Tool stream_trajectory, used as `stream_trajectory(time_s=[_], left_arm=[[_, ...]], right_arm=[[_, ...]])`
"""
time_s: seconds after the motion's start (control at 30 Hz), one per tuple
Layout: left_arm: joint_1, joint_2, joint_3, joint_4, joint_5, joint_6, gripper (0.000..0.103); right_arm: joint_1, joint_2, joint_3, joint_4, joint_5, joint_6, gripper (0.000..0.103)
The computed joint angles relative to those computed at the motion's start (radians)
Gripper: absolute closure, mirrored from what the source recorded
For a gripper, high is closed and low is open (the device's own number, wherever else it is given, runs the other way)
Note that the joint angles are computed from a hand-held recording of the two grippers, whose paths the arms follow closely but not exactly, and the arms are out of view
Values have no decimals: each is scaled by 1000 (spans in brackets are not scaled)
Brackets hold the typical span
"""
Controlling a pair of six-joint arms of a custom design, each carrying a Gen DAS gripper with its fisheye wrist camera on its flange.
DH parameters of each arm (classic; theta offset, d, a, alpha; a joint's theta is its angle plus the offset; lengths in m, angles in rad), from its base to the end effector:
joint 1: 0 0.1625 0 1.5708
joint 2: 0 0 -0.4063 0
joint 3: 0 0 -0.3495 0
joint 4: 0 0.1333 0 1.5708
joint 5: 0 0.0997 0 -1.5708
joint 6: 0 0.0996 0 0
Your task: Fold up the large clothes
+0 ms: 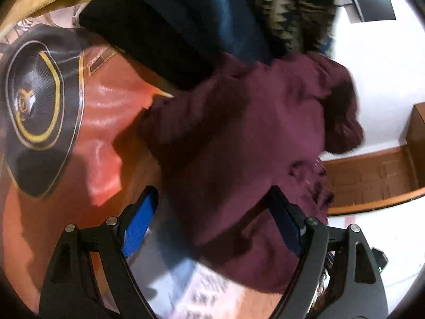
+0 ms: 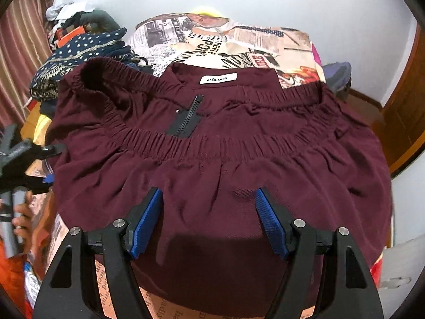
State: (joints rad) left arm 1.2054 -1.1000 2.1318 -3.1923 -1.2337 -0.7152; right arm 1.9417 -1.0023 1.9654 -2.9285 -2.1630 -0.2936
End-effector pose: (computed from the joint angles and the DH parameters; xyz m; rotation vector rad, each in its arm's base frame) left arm -0.0230 -0.5253 0.2020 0.6624 -2.8738 1.0249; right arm 0.2689 -0.4771 0.1800 0.6757 -2.4289 0.5323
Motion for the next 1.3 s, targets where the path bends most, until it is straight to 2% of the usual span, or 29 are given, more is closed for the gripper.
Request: stream_trajectory(time_s=[0.23, 0.3, 0.33, 0.37, 0.5, 0.6, 0.67, 0.83, 0.97, 1.0, 1.17, 1.2, 1.27, 1.3], left_arm=[[48, 101, -69, -114, -70, -18, 19], [46, 124, -70, -158, -66, -38, 19], [37, 128, -68, -167, -49, -47, 19], [25, 133, -63, -178, -32, -53, 24], [-45, 111, -31, -162, 63, -63, 45], [-99, 65, 9, -142, 115, -52, 66], [-149, 38, 30, -119, 164, -38, 72], [-309, -17, 94, -70, 296, -25, 78], [-432, -63, 109, 33, 424, -29, 80], [-457, -104, 118, 68, 449, -26, 80], [-555, -191, 162, 77, 531, -69, 81], [-554, -213, 162, 85, 543, -56, 81], [-599, -235, 165, 130, 612, -82, 81], [-595, -240, 149, 144, 630, -66, 81]], right_arm=[[2, 10, -9, -3, -3, -4, 34], [1, 10, -10, -1, -1, 0, 34], [0, 10, -12, 1, -2, 2, 34], [2, 8, -11, 5, -3, 6, 34], [8, -5, -9, 24, -3, 17, 34], [17, -20, 2, 21, -5, 16, 34], [22, -32, 10, 18, -2, 15, 34], [43, -62, 22, 15, 14, 18, 34], [62, -84, 27, 20, 41, 17, 34], [68, -87, 27, 25, 48, 17, 34], [85, -61, 12, 79, 83, 5, 34], [88, -47, 4, 103, 84, 12, 34], [91, -24, -5, 143, 96, 17, 34], [93, -5, -9, 157, 109, 16, 34]])
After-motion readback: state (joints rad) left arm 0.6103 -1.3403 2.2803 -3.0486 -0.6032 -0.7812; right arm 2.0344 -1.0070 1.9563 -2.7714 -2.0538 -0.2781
